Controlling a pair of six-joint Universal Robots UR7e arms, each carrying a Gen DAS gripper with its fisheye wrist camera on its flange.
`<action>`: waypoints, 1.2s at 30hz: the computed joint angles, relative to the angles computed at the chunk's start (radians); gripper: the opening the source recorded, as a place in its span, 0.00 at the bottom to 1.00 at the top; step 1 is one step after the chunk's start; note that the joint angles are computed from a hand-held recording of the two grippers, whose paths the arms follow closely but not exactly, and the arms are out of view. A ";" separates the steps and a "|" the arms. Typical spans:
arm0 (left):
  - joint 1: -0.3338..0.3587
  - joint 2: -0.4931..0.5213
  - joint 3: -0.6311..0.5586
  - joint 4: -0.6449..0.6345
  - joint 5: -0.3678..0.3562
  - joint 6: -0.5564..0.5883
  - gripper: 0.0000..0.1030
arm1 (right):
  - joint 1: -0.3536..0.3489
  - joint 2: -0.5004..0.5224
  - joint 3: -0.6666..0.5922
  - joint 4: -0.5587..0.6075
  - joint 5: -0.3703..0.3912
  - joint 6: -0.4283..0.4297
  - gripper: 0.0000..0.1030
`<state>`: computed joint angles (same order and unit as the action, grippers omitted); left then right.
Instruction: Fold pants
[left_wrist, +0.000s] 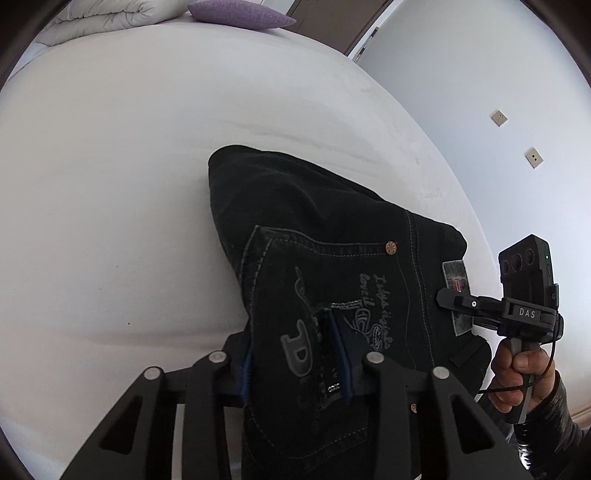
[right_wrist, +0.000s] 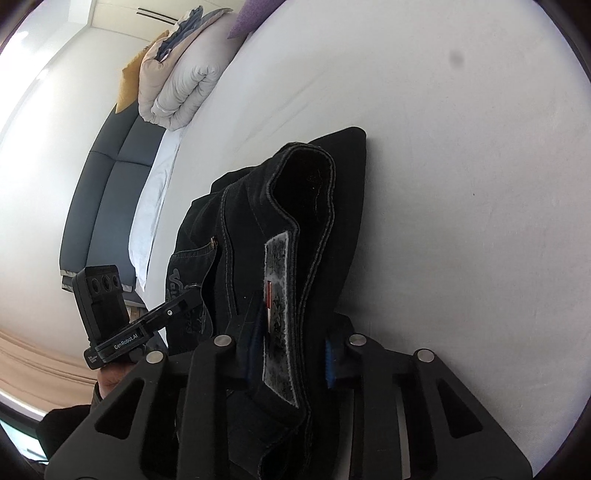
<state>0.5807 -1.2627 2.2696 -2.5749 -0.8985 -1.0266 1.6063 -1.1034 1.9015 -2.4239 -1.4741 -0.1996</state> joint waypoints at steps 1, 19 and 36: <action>-0.006 0.000 -0.003 0.009 0.009 -0.010 0.22 | 0.007 -0.004 0.007 -0.016 -0.003 -0.006 0.20; 0.059 0.164 -0.263 -0.092 0.095 0.280 0.18 | 0.044 0.028 -0.266 0.077 0.032 -0.081 0.17; 0.107 0.254 -0.264 -0.076 0.206 0.223 0.51 | -0.093 0.094 -0.267 0.009 0.078 -0.043 0.33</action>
